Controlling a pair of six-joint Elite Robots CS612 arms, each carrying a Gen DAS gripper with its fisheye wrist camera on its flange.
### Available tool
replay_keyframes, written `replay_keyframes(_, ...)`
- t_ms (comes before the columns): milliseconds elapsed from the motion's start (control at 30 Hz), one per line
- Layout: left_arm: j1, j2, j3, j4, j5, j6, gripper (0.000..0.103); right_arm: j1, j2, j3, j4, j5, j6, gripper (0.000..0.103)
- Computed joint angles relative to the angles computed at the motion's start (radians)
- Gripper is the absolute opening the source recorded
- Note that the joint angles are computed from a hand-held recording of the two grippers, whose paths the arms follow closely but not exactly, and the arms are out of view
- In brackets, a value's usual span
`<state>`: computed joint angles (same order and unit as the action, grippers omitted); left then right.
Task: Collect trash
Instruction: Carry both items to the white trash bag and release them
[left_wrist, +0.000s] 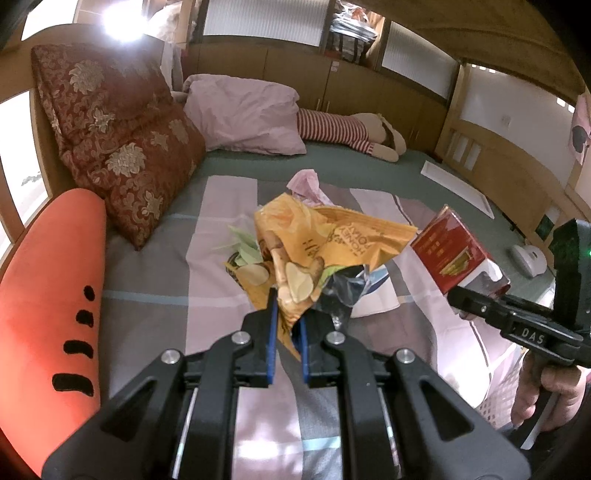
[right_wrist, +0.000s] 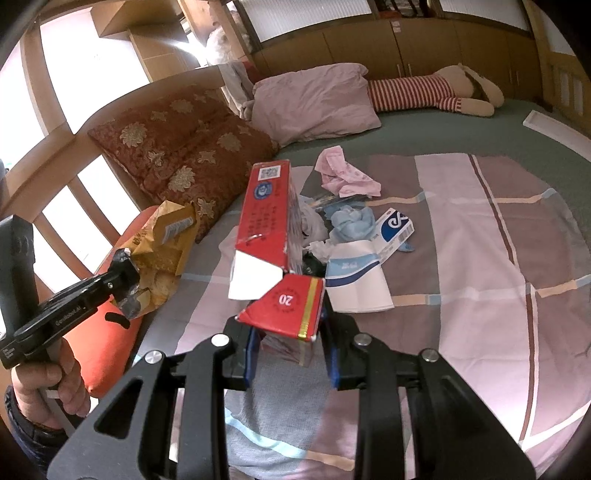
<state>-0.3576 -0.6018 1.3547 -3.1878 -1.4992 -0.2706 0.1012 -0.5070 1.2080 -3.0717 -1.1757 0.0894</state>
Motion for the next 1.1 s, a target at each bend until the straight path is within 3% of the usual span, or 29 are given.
replay_keyframes(133, 0.000, 0.004, -0.006, 0.003, -0.004, 0.004, 0.011, -0.007, -0.021, 0.029, -0.044, -0.034, 0.007, 0.029)
replay_keyframes(267, -0.004, 0.006, -0.010, -0.004, -0.018, 0.019, 0.011, -0.036, -0.089, 0.147, -0.154, -0.071, 0.024, 0.029)
replay_keyframes(433, -0.010, 0.011, -0.016, 0.010, -0.075, 0.071, 0.011, -0.089, -0.193, 0.358, -0.272, -0.231, 0.020, 0.029)
replay_keyframes(467, -0.012, 0.012, -0.018, 0.013, -0.096, 0.084, 0.011, -0.105, -0.216, 0.413, -0.301, -0.296, 0.029, 0.029)
replay_keyframes(600, -0.025, 0.016, -0.021, 0.018, -0.195, 0.132, 0.011, -0.156, -0.268, 0.562, -0.358, -0.432, 0.097, 0.029)
replay_keyframes(700, -0.055, 0.013, -0.024, 0.021, -0.267, 0.217, 0.011, -0.193, -0.286, 0.646, -0.365, -0.500, 0.135, 0.030)
replay_keyframes(767, -0.085, 0.013, -0.034, 0.044, -0.357, 0.284, 0.011, -0.218, -0.286, 0.685, -0.358, -0.546, 0.164, 0.035)
replay_keyframes(833, -0.120, 0.010, -0.042, 0.078, -0.404, 0.348, 0.011, -0.233, -0.289, 0.709, -0.344, -0.583, 0.200, 0.061)
replay_keyframes(933, -0.178, 0.010, -0.070, 0.151, -0.496, 0.400, 0.011, -0.259, -0.310, 0.763, -0.424, -0.619, 0.253, 0.065)
replay_keyframes(1000, -0.216, 0.021, -0.110, 0.225, -0.599, 0.415, 0.011, -0.261, -0.324, 0.785, -0.486, -0.679, 0.252, 0.073)
replay_keyframes(1100, -0.272, 0.037, -0.147, 0.295, -0.646, 0.460, 0.012, -0.251, -0.353, 0.816, -0.592, -0.772, 0.241, 0.078)
